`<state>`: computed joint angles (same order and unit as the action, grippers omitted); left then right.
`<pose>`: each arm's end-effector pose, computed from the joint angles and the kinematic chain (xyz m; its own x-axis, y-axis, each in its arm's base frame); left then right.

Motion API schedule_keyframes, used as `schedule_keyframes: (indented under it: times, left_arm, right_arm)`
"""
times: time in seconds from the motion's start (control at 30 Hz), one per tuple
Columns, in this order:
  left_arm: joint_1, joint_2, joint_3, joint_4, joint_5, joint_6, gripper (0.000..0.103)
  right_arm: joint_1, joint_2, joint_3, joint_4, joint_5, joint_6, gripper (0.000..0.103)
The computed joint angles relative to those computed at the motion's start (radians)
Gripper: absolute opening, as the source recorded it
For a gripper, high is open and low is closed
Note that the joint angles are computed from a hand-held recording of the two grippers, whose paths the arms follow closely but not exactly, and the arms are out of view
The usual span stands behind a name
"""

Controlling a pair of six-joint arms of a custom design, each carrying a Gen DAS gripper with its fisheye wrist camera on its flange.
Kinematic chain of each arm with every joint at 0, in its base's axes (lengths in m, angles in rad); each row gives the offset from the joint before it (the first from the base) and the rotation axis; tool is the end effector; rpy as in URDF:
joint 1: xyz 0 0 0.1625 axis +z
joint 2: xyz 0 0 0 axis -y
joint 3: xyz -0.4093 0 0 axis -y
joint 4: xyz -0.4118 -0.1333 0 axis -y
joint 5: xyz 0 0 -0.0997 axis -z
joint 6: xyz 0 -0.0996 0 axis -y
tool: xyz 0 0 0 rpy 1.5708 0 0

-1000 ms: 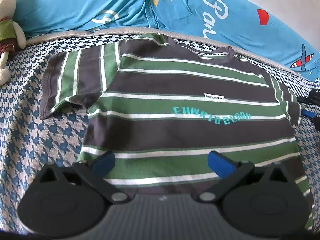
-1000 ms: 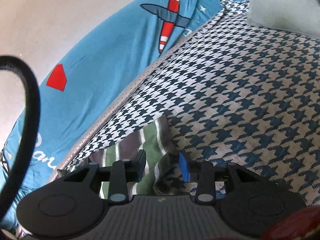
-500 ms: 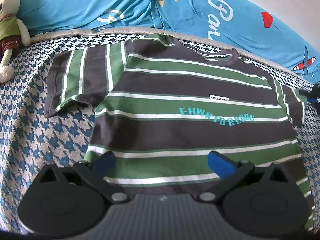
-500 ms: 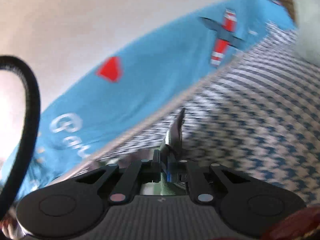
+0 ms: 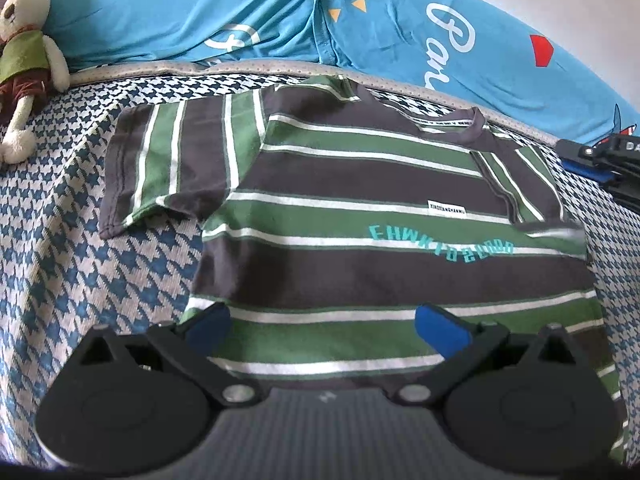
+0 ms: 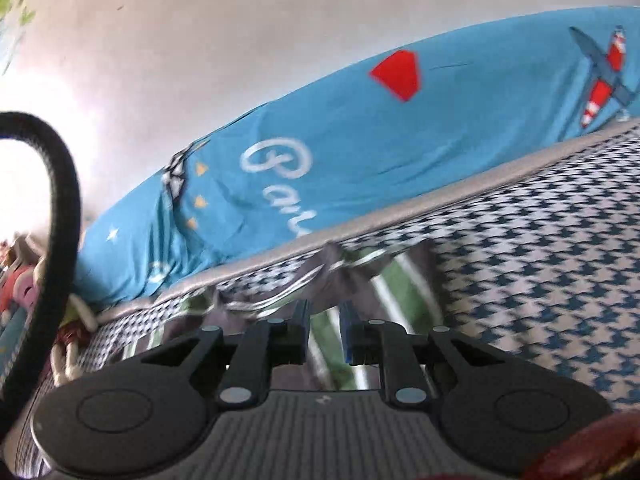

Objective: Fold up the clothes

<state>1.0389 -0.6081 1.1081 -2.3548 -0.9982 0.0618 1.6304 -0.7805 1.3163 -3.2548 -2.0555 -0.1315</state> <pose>-0.2527 -0.7987 0.1465 -0.7698 0.3460 -0.5364 0.5354 0.8075 -0.2475 0.1324 -0.7597 0.2950 -0.8975 0.3146 0.3090 -0.1434 0.4546 -0.8791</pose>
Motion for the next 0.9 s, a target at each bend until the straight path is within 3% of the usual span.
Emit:
schedule_keyframes:
  times: [0.33, 0.47, 0.6, 0.9]
  left_arm:
    - [0.000, -0.001, 0.001, -0.002, -0.005, 0.004, 0.103]
    - [-0.001, 0.000, 0.000, -0.009, -0.001, 0.004, 0.103]
    - [0.001, 0.000, -0.001, -0.010, 0.007, 0.003, 0.103]
    - [0.011, -0.010, -0.003, -0.026, 0.007, -0.008, 0.103]
  right_arm:
    - [-0.006, -0.047, 0.060, 0.132, -0.073, 0.015, 0.017]
    - [0.000, -0.037, 0.044, 0.257, -0.160, 0.064, 0.017]
    - [0.018, -0.016, 0.034, 0.276, -0.235, 0.058, 0.018]
    - [0.064, -0.004, 0.007, 0.420, -0.341, 0.261, 0.030]
